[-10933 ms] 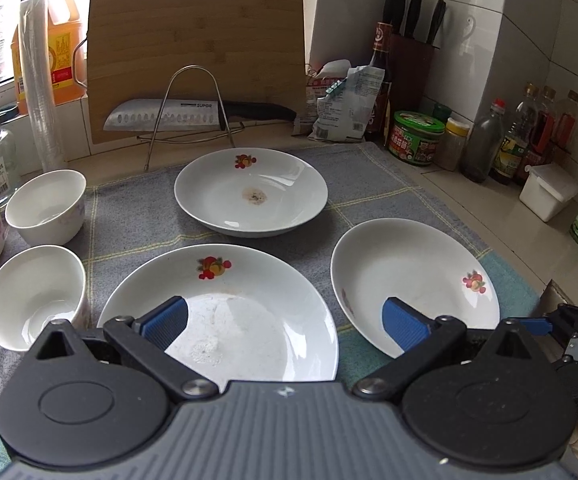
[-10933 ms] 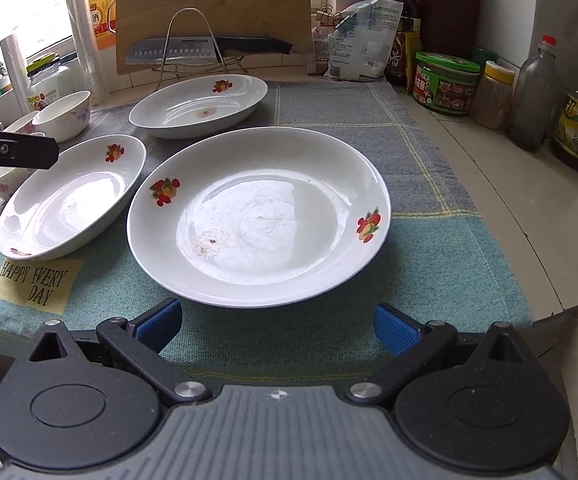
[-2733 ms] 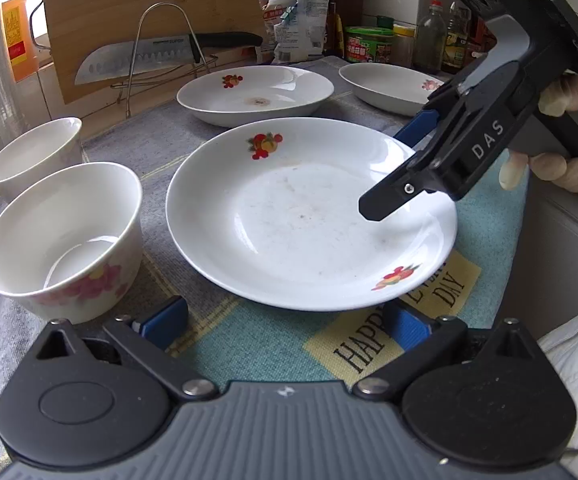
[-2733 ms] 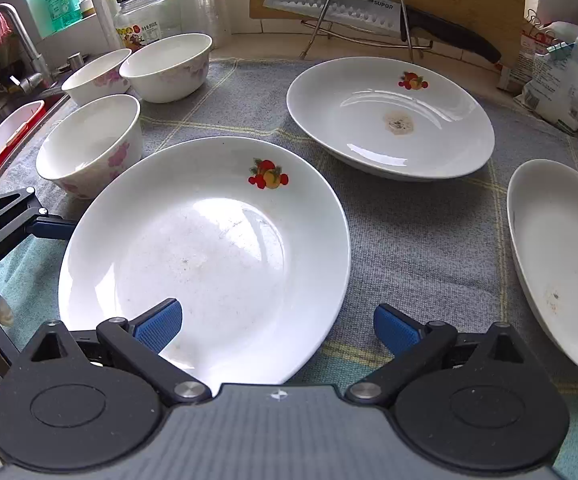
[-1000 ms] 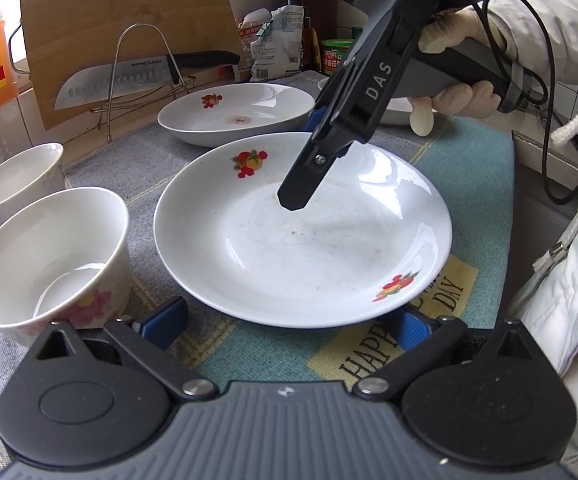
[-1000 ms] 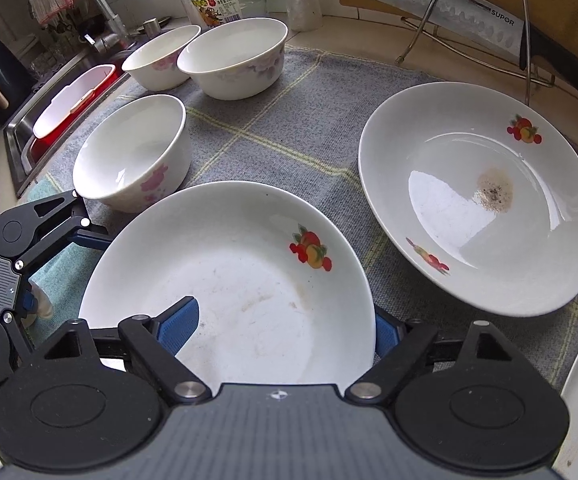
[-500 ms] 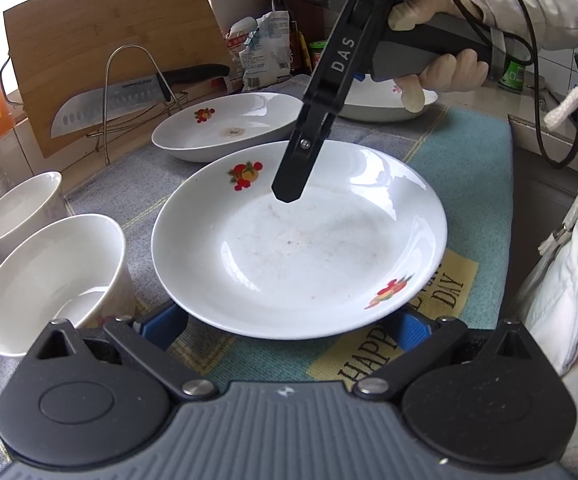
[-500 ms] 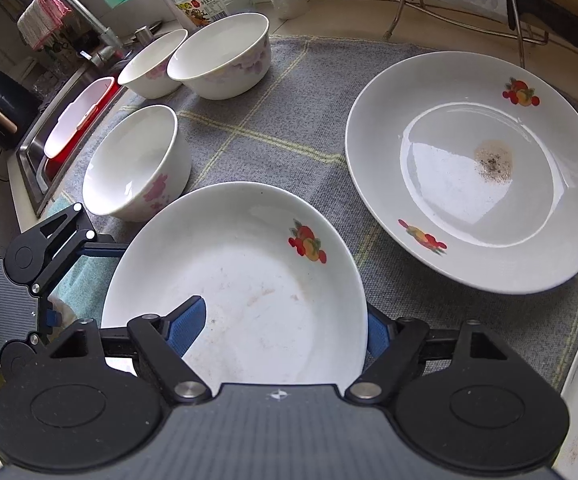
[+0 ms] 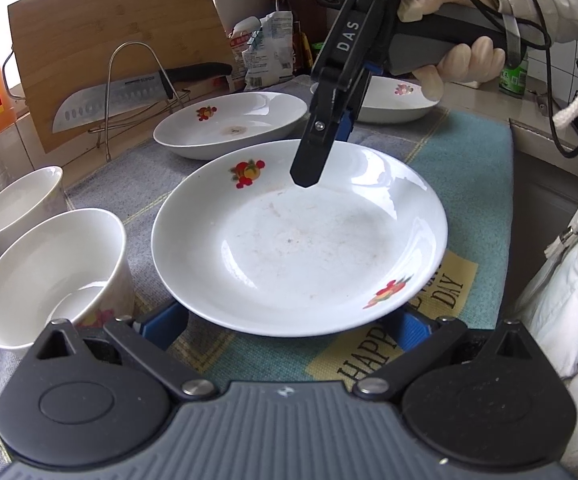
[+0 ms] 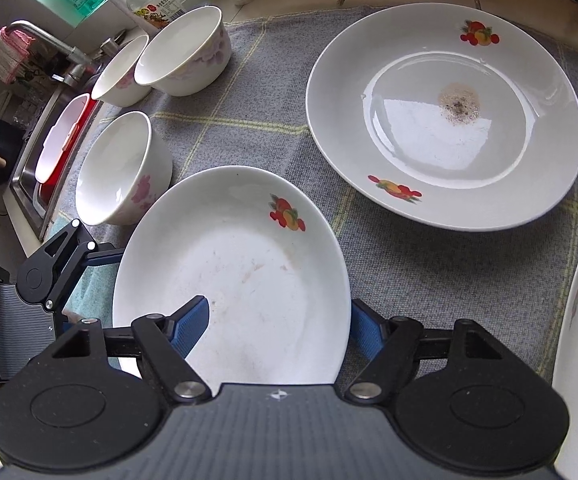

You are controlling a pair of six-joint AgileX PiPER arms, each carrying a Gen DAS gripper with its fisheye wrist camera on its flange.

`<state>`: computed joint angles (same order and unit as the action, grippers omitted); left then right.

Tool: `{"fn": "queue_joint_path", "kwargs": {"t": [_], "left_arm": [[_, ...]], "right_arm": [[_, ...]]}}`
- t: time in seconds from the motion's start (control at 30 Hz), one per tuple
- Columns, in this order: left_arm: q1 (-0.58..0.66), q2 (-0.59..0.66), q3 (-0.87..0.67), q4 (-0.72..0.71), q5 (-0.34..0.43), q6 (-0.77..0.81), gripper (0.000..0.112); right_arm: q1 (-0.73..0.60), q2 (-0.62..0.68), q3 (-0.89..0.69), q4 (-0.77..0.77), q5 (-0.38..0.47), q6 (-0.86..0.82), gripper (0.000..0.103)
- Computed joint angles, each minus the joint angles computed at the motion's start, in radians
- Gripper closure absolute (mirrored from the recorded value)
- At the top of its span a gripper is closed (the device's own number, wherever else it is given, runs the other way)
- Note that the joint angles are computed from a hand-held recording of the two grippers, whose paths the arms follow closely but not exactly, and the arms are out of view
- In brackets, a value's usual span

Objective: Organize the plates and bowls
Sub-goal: 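Close the right gripper on the large plate's rim and lift it, then carry the large plate with the right gripper toward the plate with the brown spot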

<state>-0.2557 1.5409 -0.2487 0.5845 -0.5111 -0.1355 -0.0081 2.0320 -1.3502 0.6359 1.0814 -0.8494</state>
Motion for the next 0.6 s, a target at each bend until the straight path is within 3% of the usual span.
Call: {"fn": "queue_joint_path", "kwargs": {"t": [0.07, 0.23, 0.4, 0.6], "left_arm": [[0.007, 0.004, -0.004, 0.017, -0.002, -0.012, 0.009], [0.004, 0.006, -0.005, 0.01, -0.002, -0.001, 0.009], [-0.013, 0.004, -0.001, -0.033, -0.001, 0.035, 0.009], [0.002, 0.007, -0.008, 0.007, 0.001, 0.005, 0.009]], "right_arm": [[0.007, 0.001, 0.01, 0.026, -0.009, 0.011, 0.011], [0.027, -0.001, 0.009, 0.025, -0.021, 0.006, 0.011], [0.011, 0.01, -0.01, 0.023, -0.008, 0.011, 0.022], [0.011, -0.009, 0.02, 0.025, -0.037, -0.015, 0.025]]}}
